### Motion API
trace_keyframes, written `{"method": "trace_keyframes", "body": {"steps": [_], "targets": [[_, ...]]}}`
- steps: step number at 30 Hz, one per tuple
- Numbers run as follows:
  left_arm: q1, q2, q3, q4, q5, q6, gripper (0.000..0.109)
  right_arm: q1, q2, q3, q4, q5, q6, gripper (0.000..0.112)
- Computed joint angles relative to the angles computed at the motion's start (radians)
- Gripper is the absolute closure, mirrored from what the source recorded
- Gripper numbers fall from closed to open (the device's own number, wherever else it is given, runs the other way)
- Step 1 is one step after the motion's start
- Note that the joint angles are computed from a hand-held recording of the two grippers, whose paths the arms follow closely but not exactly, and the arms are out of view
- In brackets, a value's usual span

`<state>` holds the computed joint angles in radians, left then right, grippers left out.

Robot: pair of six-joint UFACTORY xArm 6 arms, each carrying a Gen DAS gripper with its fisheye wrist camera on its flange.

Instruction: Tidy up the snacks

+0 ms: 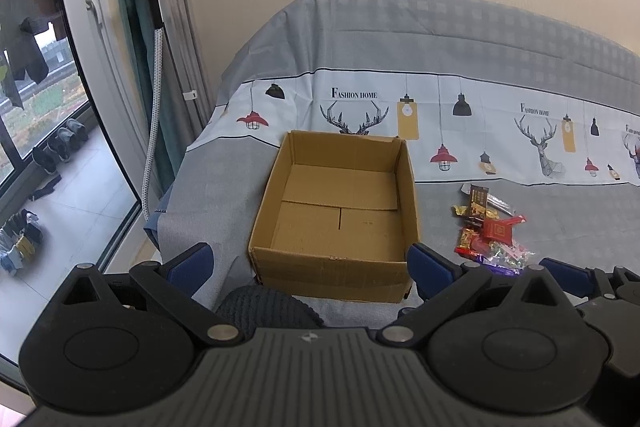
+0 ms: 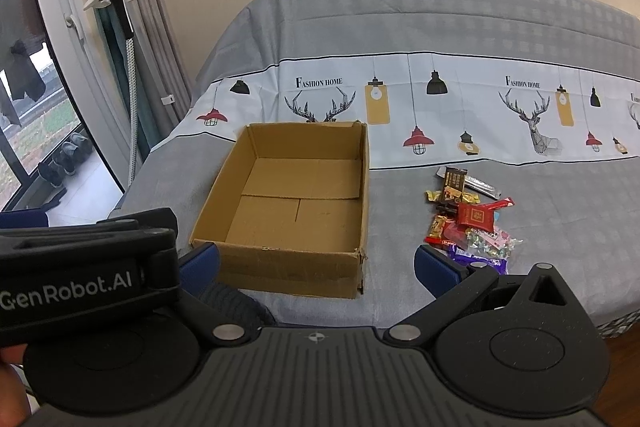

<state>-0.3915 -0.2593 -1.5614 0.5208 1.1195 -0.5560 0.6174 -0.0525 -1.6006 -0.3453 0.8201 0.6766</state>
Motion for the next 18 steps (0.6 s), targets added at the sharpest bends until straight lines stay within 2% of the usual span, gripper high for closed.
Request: {"method": "trace_keyframes", "body": {"steps": [6, 12, 14, 18], "targets": [[0.016, -0.006, 0.032, -0.009, -0.019, -0.004, 0.006, 0.015, 0.015, -0.008, -0.036, 0.016, 0.020, 0.010], [0.065, 0.027, 0.046, -0.123, -0.034, 0.031, 0.006, 0.013, 0.058, -0.022, -0.030, 0.040, 0.020, 0.010], [0.073, 0.044, 0.057, -0.136, -0.057, 0.038, 0.006, -0.004, 0.061, 0.003, -0.010, 0.011, 0.006, 0.010], [0.044, 0.125, 0.051, -0.111, -0.113, 0.061, 0.006, -0.075, 0.046, 0.119, 0.075, -0.122, -0.033, 0.010]]}}
